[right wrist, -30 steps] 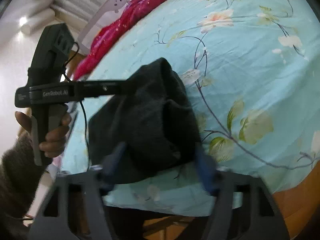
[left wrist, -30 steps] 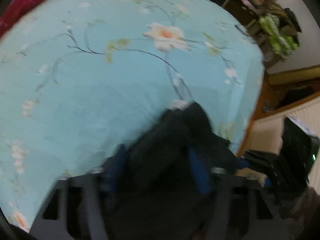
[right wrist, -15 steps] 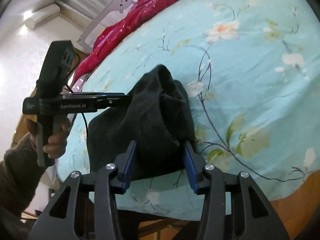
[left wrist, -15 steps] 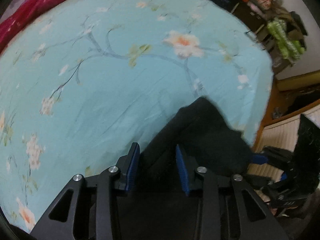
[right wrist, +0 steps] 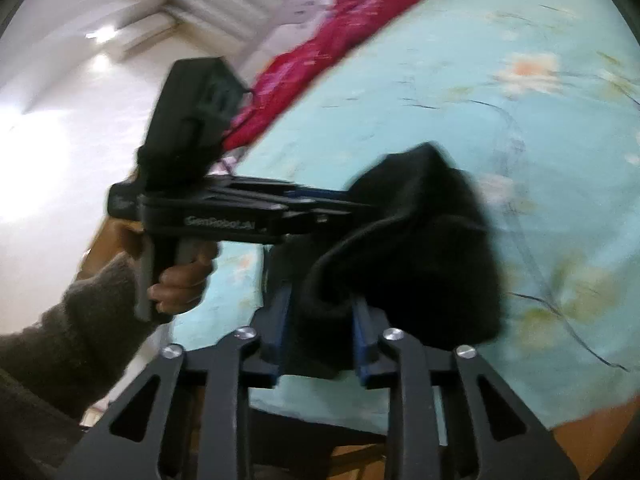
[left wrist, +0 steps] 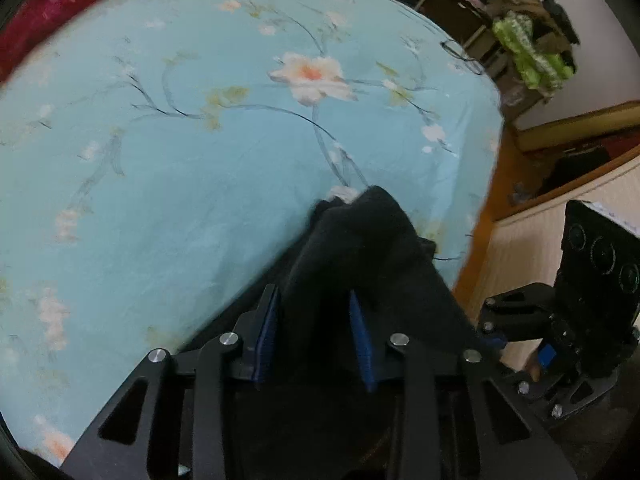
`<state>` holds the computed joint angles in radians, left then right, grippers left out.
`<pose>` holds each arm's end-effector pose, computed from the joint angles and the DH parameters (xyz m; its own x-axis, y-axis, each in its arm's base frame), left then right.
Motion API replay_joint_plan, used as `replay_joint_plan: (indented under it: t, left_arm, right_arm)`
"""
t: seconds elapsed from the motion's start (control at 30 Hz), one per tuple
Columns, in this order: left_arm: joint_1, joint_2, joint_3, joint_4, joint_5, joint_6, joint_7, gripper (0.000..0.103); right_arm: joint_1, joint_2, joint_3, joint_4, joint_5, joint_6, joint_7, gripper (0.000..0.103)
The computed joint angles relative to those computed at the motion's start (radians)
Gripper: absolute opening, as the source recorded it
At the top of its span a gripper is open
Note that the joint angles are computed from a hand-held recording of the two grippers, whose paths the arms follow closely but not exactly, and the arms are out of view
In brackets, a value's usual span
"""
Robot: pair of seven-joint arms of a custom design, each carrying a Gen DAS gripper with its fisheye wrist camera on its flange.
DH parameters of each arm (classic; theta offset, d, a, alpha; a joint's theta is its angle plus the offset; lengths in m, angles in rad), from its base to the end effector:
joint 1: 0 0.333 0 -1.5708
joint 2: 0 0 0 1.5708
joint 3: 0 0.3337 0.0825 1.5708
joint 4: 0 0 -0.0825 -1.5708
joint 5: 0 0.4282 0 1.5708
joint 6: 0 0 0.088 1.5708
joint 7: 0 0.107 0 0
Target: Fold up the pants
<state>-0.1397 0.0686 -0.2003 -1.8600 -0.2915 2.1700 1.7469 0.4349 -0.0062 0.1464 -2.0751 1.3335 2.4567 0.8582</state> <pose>0.6067 -0.2236 0.5073 -0.3884 -0.8897 0.2402 -0.9084 0.3258 -0.2620 0.5165 0.3390 0.4690 0.4258 -0.5228 -0.7385 -0.8884 -0.0865 -0.4509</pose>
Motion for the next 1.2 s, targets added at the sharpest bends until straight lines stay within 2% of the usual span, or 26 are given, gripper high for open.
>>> replay_joint_plan:
  t: [0.03,0.1,0.17,0.23,0.37,0.43,0.47,0.5,0.57,0.63,0.67,0.73,0.77,0.8,0.87,0.9,0.97,1.03,1.13,1.17,1.2]
  left_arm:
    - [-0.008,-0.002,-0.001,-0.009,0.050,0.028,-0.040,0.041]
    - [-0.025,0.027,-0.004,-0.004,0.146,0.033,-0.140,0.048]
    - [-0.045,0.070,-0.010,-0.001,0.234,0.044,-0.223,0.067]
    - [-0.058,0.057,-0.011,-0.038,0.309,0.110,-0.285,0.069]
    - [-0.030,-0.007,-0.007,-0.078,0.232,0.111,-0.256,0.067]
    - [-0.016,-0.064,0.005,-0.122,0.188,0.111,-0.250,0.067]
    - [-0.011,-0.095,0.012,-0.152,0.168,0.118,-0.249,0.067]
    - [-0.007,-0.127,0.021,-0.185,0.146,0.133,-0.258,0.067]
    - [-0.002,-0.199,0.035,-0.265,0.128,0.172,-0.312,0.071]
    - [0.003,-0.256,0.037,-0.349,0.161,0.222,-0.399,0.071]
    - [0.007,-0.267,0.031,-0.370,0.208,0.232,-0.448,0.071]
    - [0.014,-0.279,0.016,-0.392,0.315,0.240,-0.537,0.068]
    - [0.015,-0.295,0.011,-0.409,0.358,0.249,-0.575,0.068]
    - [0.015,-0.304,0.007,-0.423,0.393,0.265,-0.611,0.068]
    - [0.022,-0.307,-0.001,-0.441,0.470,0.278,-0.686,0.069]
    - [0.018,-0.295,0.002,-0.441,0.483,0.285,-0.700,0.069]
    - [0.008,-0.295,0.025,-0.450,0.454,0.294,-0.706,0.069]
    - [0.002,-0.323,0.045,-0.464,0.403,0.305,-0.720,0.069]
    - [-0.008,-0.426,0.088,-0.550,0.295,0.365,-0.754,0.068]
    - [-0.012,-0.458,0.101,-0.581,0.261,0.382,-0.766,0.072]
    - [-0.018,-0.481,0.114,-0.606,0.229,0.396,-0.775,0.074]
  right_arm:
    - [0.000,0.009,0.000,0.006,0.003,0.005,0.004,0.027]
    - [-0.002,0.040,0.000,0.005,-0.067,0.052,0.102,0.027]
    - [-0.013,0.066,-0.005,-0.014,-0.134,0.066,0.216,0.024]
    - [-0.050,0.062,0.006,-0.046,-0.038,0.030,0.213,0.023]
    - [-0.041,0.008,-0.009,-0.054,-0.080,0.042,0.198,0.029]
    - [-0.042,0.000,-0.016,-0.040,-0.084,0.098,0.176,0.052]
    - [-0.043,0.006,-0.017,-0.025,-0.127,0.127,0.199,0.072]
    - [-0.042,0.016,-0.018,-0.007,-0.160,0.150,0.214,0.076]
    - [-0.040,0.051,-0.014,0.035,-0.207,0.162,0.211,0.076]
    - [-0.037,0.093,-0.008,0.073,-0.292,0.181,0.248,0.076]
    - [-0.036,0.117,-0.004,0.090,-0.329,0.191,0.266,0.074]
    - [-0.045,0.188,0.004,0.162,-0.384,0.143,0.271,0.033]
    - [-0.046,0.204,0.008,0.184,-0.423,0.122,0.290,0.029]
    - [-0.049,0.199,0.024,0.186,-0.401,0.145,0.262,0.025]
    - [-0.062,0.186,0.048,0.188,-0.329,0.154,0.191,0.024]
    - [-0.051,0.195,0.043,0.195,-0.374,0.163,0.206,0.024]
    - [-0.023,0.228,0.009,0.211,-0.544,0.144,0.322,0.024]
    - [-0.062,0.240,0.023,0.222,-0.513,0.088,0.345,0.028]
    - [-0.102,0.207,0.034,0.219,-0.421,0.036,0.312,0.054]
    - [-0.116,0.196,0.035,0.214,-0.371,0.018,0.291,0.073]
    - [-0.124,0.190,0.030,0.211,-0.343,-0.006,0.290,0.086]
